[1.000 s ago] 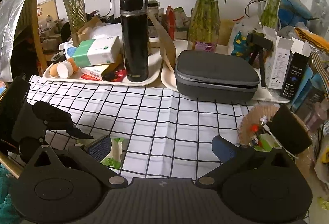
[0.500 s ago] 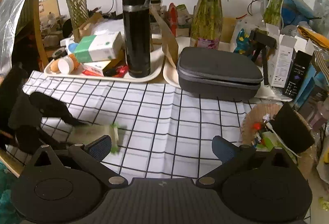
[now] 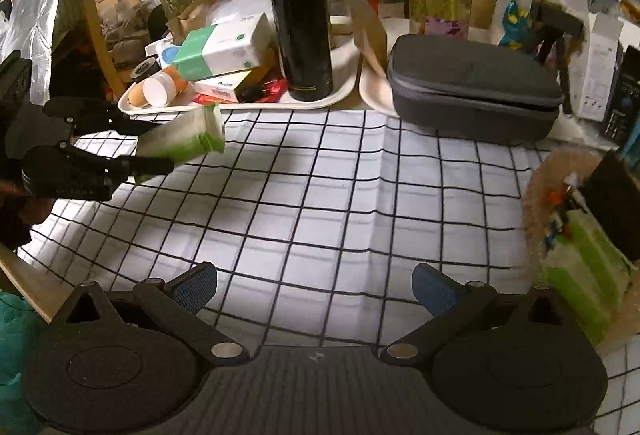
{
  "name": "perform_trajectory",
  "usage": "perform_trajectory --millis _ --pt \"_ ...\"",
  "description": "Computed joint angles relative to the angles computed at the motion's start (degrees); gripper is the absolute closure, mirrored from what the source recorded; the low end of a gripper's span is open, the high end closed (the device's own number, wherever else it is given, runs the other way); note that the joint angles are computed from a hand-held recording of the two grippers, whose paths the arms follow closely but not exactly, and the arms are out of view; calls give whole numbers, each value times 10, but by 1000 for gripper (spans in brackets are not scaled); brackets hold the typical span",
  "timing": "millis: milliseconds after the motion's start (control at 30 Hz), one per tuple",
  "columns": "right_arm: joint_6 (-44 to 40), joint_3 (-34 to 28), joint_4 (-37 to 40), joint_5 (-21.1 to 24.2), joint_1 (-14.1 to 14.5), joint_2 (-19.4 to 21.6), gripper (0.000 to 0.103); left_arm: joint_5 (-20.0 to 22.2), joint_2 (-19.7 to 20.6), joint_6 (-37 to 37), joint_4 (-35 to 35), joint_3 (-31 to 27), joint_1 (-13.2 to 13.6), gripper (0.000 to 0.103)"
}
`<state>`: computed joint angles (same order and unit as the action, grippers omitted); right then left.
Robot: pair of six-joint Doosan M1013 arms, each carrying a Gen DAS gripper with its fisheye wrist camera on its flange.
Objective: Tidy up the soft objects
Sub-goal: 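Lift the soap bar with the left gripper and carry it over the box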
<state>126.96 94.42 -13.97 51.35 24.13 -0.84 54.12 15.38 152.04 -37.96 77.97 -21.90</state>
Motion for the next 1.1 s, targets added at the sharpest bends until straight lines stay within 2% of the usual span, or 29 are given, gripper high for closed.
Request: perform_trajectory --millis 367,533,867,967,1100 --pt "-61 3 67 -19 -11 -5 1 -9 -7 15 -5 6 3 55" --pt "-74 1 67 -24 -9 -4 1 -12 -9 20 -11 7 3 55" --pt "9 1 -43 -30 10 -14 0 -19 -18 43 -14 12 -2 55" --pt "11 -1 -60 -36 17 -17 0 -20 -24 55 -25 12 -4 55" --pt "-26 0 -50 -60 20 -24 0 -24 -33 61 -39 13 -5 55"
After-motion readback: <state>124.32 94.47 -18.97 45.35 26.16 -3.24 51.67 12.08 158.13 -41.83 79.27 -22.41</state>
